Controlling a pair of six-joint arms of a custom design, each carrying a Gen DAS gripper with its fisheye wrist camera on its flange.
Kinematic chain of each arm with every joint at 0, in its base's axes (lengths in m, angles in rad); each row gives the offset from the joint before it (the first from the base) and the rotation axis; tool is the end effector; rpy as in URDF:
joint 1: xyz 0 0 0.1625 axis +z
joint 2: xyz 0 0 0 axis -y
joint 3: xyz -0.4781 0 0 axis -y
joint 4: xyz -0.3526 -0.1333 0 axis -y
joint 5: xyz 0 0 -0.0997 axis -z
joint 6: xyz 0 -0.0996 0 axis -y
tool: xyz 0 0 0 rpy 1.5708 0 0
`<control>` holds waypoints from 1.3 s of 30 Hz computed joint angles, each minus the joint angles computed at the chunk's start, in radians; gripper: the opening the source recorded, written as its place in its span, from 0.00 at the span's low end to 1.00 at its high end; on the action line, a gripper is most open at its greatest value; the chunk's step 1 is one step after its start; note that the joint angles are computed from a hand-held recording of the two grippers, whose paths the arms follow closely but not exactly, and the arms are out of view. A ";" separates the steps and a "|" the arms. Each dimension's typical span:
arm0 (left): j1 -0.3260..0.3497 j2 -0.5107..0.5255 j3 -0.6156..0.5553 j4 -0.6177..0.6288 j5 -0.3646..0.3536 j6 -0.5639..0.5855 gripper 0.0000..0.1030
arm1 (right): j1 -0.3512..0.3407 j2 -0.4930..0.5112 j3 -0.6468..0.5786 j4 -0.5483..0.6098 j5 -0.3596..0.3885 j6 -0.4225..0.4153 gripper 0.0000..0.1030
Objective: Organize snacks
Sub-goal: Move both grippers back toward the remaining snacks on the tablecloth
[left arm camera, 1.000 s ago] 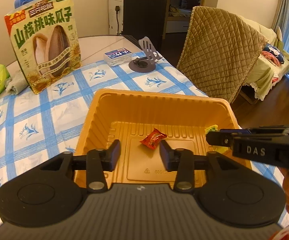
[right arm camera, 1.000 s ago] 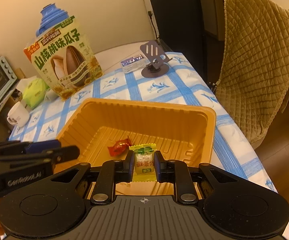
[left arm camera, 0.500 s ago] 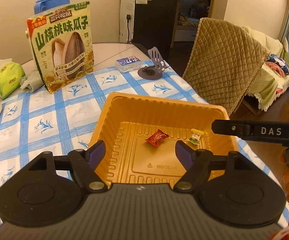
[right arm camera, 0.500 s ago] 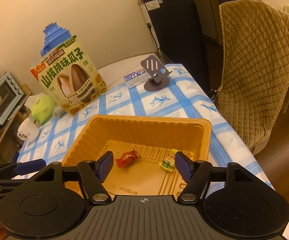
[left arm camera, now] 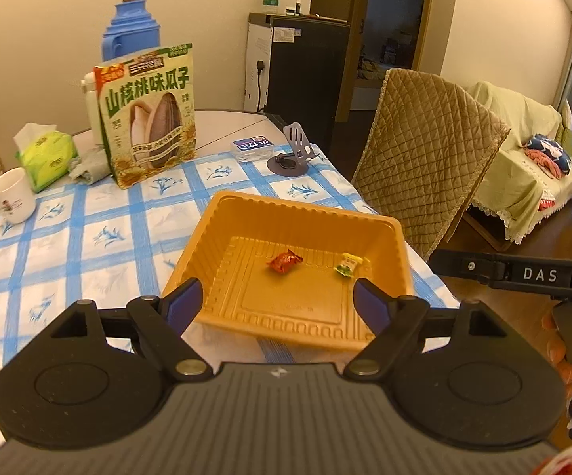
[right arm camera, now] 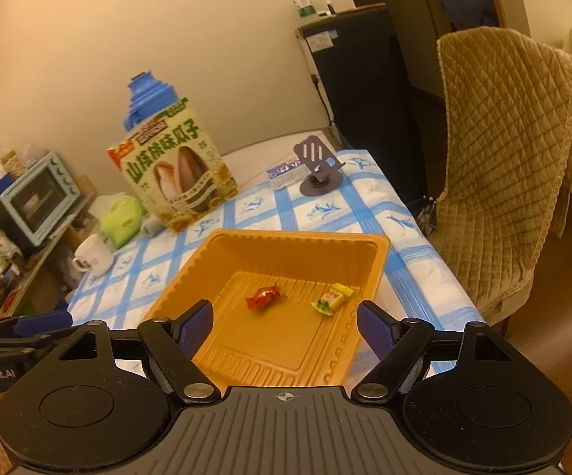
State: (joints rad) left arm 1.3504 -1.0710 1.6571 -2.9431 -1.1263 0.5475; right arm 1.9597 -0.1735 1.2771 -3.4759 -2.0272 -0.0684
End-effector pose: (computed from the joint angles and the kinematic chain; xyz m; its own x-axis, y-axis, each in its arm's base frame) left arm 0.0282 -0.6796 0.3941 -0.7286 0.2739 -0.6278 0.6251 0.6405 -0.4461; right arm 0.3722 -0.6724 -0.0603 -0.9304 -0.0913 0.3550 -0.3281 0.6389 -0.6958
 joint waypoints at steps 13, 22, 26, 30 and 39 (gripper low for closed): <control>-0.074 -0.202 0.313 -0.132 0.141 -0.118 0.80 | 0.042 -0.094 0.277 -0.096 0.034 -0.071 0.78; -0.105 -0.306 0.482 -0.201 0.211 -0.207 0.80 | 0.061 -0.124 0.386 -0.086 0.088 -0.080 0.78; -0.115 -0.336 0.540 -0.218 0.239 -0.240 0.80 | 0.064 -0.130 0.416 -0.072 0.109 -0.079 0.78; -0.118 -0.361 0.584 -0.217 0.265 -0.290 0.80 | 0.067 -0.133 0.442 -0.061 0.122 -0.081 0.78; -0.110 -0.414 0.672 -0.211 0.295 -0.386 0.80 | 0.073 -0.121 0.477 -0.038 0.120 -0.087 0.78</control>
